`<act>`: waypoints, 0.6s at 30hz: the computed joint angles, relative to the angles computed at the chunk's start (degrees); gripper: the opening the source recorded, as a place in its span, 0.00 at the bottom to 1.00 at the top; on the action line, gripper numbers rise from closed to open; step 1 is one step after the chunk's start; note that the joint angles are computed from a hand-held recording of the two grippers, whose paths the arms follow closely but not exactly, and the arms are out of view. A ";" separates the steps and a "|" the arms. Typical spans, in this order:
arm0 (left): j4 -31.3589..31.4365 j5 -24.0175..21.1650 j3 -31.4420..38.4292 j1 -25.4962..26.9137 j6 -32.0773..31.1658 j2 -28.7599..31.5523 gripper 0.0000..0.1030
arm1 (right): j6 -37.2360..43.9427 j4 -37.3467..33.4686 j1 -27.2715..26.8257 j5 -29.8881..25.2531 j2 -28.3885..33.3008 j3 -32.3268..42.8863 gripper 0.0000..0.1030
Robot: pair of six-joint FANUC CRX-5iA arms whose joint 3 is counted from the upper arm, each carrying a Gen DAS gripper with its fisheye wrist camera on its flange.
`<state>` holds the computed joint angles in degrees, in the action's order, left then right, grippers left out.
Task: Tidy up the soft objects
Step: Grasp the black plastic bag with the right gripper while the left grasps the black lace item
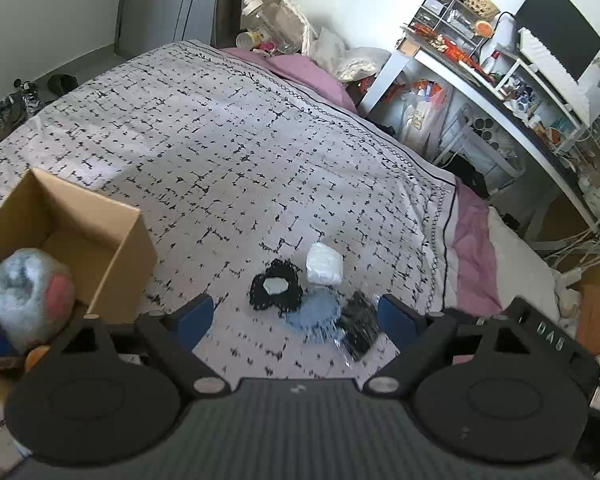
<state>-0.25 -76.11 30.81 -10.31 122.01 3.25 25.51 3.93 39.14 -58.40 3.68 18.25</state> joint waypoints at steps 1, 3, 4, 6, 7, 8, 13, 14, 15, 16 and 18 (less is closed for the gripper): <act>0.23 0.34 -0.05 0.18 0.15 0.59 0.84 | 0.23 -0.48 -0.26 0.02 0.45 0.08 0.91; 1.21 1.19 -0.47 0.75 0.42 1.71 0.80 | 0.75 -1.06 -0.64 0.06 1.28 0.30 0.90; 1.58 1.39 -0.53 0.96 0.47 2.27 0.79 | 0.98 -1.25 -0.81 0.33 1.54 0.23 0.90; 1.95 1.80 -0.63 1.28 0.64 3.43 0.78 | 1.53 -1.39 -1.12 0.38 2.30 0.44 0.90; 1.83 1.85 -0.49 1.27 0.88 4.01 0.78 | 1.77 -1.82 -1.46 0.40 2.73 0.66 0.90; 1.77 1.88 -0.37 1.30 0.96 4.57 0.78 | 1.86 -2.13 -1.72 0.46 2.99 0.71 0.90; 2.01 2.12 0.36 1.27 0.66 7.70 0.78 | 2.54 -0.91 -2.20 -0.36 5.42 1.73 0.90; 2.16 2.42 0.22 1.28 0.57 8.09 0.78 | 2.98 -1.43 -2.47 -0.54 5.91 2.08 0.90; 2.32 2.62 0.08 1.31 0.67 8.63 0.78 | 3.51 -2.23 -2.79 -0.78 6.57 2.70 0.90; 2.57 2.80 -0.12 1.37 0.89 9.07 0.78 | 4.02 -2.99 -3.07 -1.21 7.35 3.47 0.90; 3.16 3.08 -0.61 1.56 1.23 9.93 0.78 | 4.84 -4.10 -3.42 -1.83 8.52 4.53 0.90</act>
